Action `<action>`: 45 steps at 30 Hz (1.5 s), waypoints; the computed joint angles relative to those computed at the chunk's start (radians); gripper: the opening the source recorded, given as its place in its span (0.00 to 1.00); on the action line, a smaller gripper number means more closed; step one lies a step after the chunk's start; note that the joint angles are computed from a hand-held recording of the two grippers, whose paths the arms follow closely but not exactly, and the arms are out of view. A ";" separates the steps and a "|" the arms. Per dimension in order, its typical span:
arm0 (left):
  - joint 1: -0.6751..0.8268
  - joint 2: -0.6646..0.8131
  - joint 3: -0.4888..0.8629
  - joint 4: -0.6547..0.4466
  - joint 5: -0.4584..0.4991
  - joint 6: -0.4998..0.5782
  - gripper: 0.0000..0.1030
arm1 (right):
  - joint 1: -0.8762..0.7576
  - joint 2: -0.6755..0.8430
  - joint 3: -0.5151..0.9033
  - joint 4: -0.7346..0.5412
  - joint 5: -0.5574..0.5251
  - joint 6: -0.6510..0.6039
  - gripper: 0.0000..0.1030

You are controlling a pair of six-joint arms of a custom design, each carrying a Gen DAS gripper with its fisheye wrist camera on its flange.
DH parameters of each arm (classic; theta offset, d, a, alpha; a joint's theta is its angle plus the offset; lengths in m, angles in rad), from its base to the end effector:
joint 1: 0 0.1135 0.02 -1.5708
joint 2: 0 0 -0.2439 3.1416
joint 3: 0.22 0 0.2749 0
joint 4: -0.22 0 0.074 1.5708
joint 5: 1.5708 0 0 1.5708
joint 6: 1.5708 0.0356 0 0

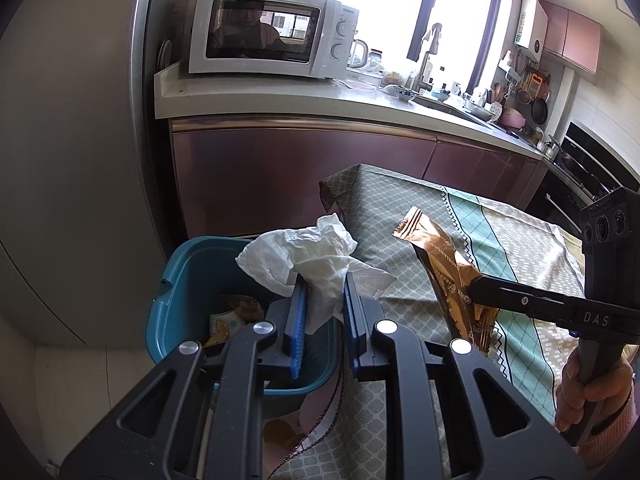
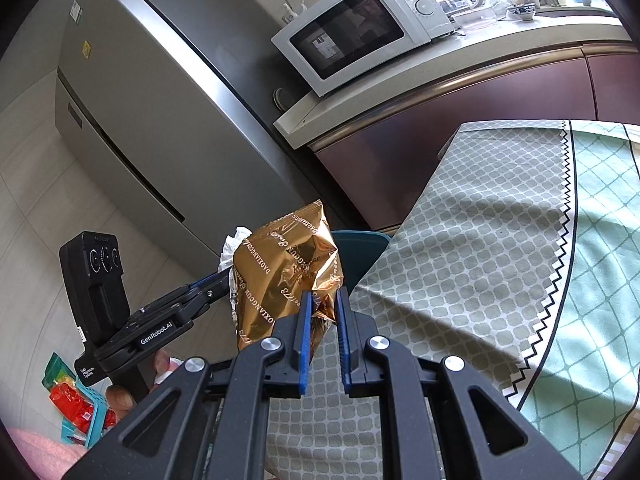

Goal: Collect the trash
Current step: 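Hold the white tissue in the left tool and gold wrapper in the right tool over the teal bin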

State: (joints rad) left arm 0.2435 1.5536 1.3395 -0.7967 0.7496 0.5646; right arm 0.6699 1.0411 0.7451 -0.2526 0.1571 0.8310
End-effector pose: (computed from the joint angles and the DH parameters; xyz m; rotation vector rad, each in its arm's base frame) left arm 0.3396 0.0594 0.2742 0.6216 2.2185 -0.5693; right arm 0.2104 0.1596 0.2462 0.2734 2.1814 0.7135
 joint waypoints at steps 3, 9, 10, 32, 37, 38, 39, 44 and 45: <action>0.000 0.000 0.001 0.000 -0.003 -0.003 0.17 | -0.003 0.010 0.003 0.008 -0.007 -0.001 0.11; -0.002 -0.004 0.000 0.002 -0.010 -0.010 0.17 | -0.012 0.035 0.012 0.024 -0.021 -0.005 0.11; -0.002 -0.003 0.001 0.002 -0.010 -0.011 0.17 | -0.014 0.037 0.013 0.025 -0.024 -0.006 0.11; 0.006 0.026 0.021 0.012 -0.027 -0.025 0.17 | -0.027 0.092 0.043 0.050 -0.058 -0.018 0.11; 0.009 0.026 0.019 0.015 -0.031 -0.027 0.17 | -0.027 0.110 0.056 0.054 -0.062 -0.022 0.11; 0.011 0.025 0.016 0.015 -0.031 -0.025 0.17 | -0.026 0.115 0.058 0.055 -0.062 -0.022 0.11; 0.011 0.026 0.016 0.017 -0.033 -0.026 0.17 | -0.027 0.118 0.061 0.056 -0.063 -0.022 0.11; 0.014 0.027 0.016 0.017 -0.036 -0.028 0.17 | -0.027 0.137 0.075 0.058 -0.067 -0.026 0.11; 0.016 0.028 0.017 0.016 -0.036 -0.028 0.17 | -0.027 0.140 0.078 0.058 -0.068 -0.026 0.11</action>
State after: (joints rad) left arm 0.2592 1.5819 1.3569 -0.7808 0.7131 0.5369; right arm 0.6427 1.1814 0.8229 -0.1951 0.0892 0.8046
